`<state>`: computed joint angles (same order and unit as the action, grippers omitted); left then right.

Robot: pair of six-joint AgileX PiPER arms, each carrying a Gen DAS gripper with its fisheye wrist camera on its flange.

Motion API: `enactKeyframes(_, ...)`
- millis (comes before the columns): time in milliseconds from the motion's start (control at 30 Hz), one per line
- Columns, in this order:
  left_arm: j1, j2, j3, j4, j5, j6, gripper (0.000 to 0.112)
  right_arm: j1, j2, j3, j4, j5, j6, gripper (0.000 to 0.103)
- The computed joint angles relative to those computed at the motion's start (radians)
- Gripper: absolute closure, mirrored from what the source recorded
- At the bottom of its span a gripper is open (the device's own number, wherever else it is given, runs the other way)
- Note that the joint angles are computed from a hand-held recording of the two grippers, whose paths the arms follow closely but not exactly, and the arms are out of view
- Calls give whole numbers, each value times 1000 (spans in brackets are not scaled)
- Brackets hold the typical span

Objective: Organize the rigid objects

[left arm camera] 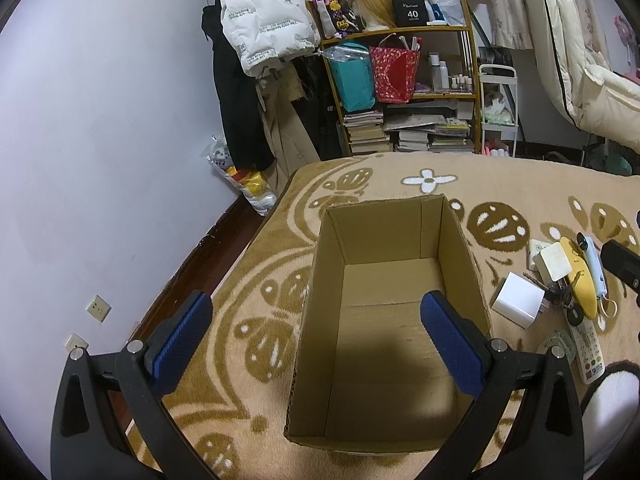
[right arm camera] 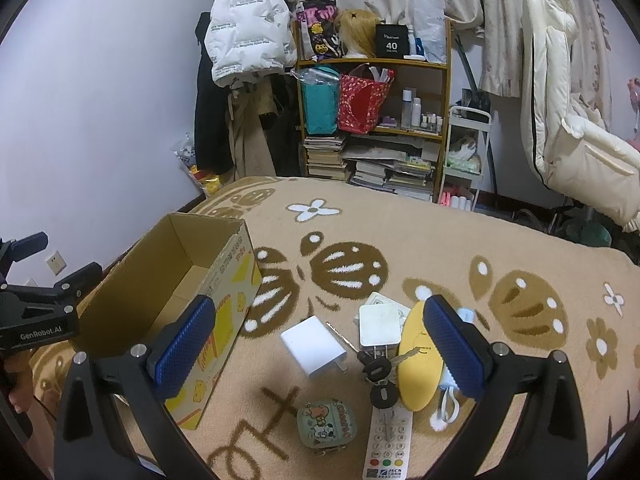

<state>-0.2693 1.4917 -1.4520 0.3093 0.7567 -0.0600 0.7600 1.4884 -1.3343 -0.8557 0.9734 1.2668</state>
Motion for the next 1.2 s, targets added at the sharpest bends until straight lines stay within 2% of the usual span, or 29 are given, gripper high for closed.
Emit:
enactKeyframes(333, 37, 115, -144, -46, 96, 51, 9, -102, -18, 3, 78, -51, -56, 0)
enactKeyframes(467, 59, 195, -240, -74, 166, 82, 9, -178, -13, 0, 154, -87, -123, 0)
enactKeyframes(733, 82, 336, -415, -87, 311, 112, 9, -294, 44, -59, 298, -93, -259, 0)
enactKeyframes(900, 76, 398, -476, -49, 374, 113, 9, -396, 78, -77, 432, -91, -342, 0)
enactKeyframes(1000, 70, 404, -476, -13, 372, 79, 9, -446, 90, -64, 490, -113, -382, 0)
enactKeyframes(1200, 71, 460, -538, 6, 443, 77, 9, -479, 130, -68, 550, -152, -434, 0)
